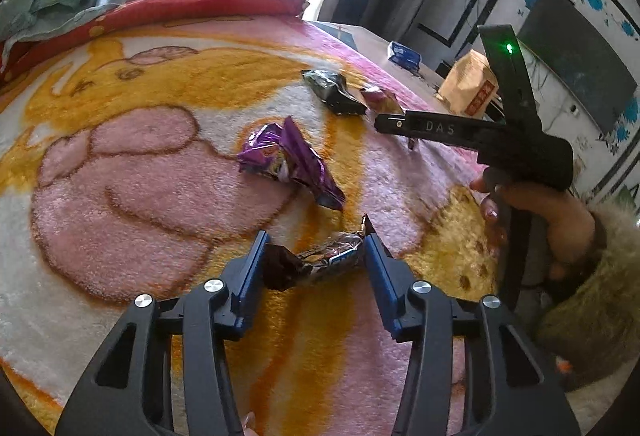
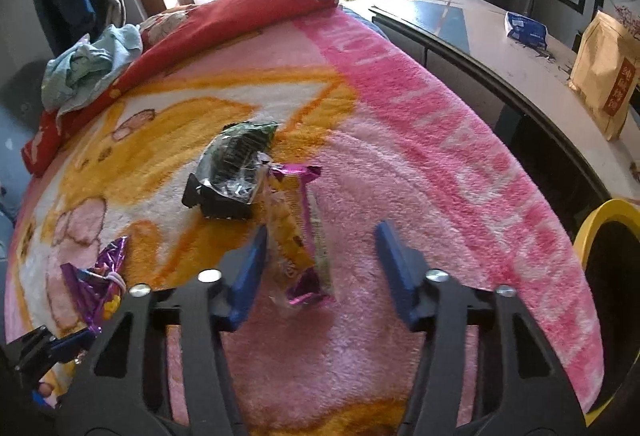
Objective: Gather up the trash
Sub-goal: 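Grasp the silver wrapper with the left tool while the right tool grasps the purple-yellow snack wrapper, then carry the silver wrapper and snack wrapper in both tools over the yellow bin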
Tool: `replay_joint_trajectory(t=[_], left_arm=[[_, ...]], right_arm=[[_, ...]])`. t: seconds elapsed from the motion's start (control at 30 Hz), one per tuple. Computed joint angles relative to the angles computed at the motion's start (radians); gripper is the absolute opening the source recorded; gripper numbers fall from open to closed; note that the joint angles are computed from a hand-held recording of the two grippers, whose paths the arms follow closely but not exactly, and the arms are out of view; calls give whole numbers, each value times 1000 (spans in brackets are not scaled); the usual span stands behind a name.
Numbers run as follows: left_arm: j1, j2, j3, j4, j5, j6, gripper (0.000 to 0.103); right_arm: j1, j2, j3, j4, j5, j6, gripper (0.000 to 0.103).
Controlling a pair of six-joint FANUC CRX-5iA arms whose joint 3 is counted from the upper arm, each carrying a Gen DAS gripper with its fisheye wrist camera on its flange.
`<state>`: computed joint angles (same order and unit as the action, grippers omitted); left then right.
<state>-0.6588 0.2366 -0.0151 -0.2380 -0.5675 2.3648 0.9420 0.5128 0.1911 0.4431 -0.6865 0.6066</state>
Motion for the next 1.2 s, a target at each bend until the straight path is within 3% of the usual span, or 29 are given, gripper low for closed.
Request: replay_joint_trajectory(t=[0.1, 0.57, 0.63, 1.2], left_arm=[[-1, 5, -1, 19, 7, -29, 37], [-10, 15, -18, 138, 71, -168, 26], [-20, 17, -11, 134, 70, -171, 15], [-47, 129, 164, 191, 99, -310, 15]], right_arm=[[-9, -23, -30, -12, 16, 0, 25], [-1, -130, -190, 15, 93, -60, 23], [-1, -147, -211, 22, 102, -76, 23], [-36, -304, -399, 164, 153, -247, 23]])
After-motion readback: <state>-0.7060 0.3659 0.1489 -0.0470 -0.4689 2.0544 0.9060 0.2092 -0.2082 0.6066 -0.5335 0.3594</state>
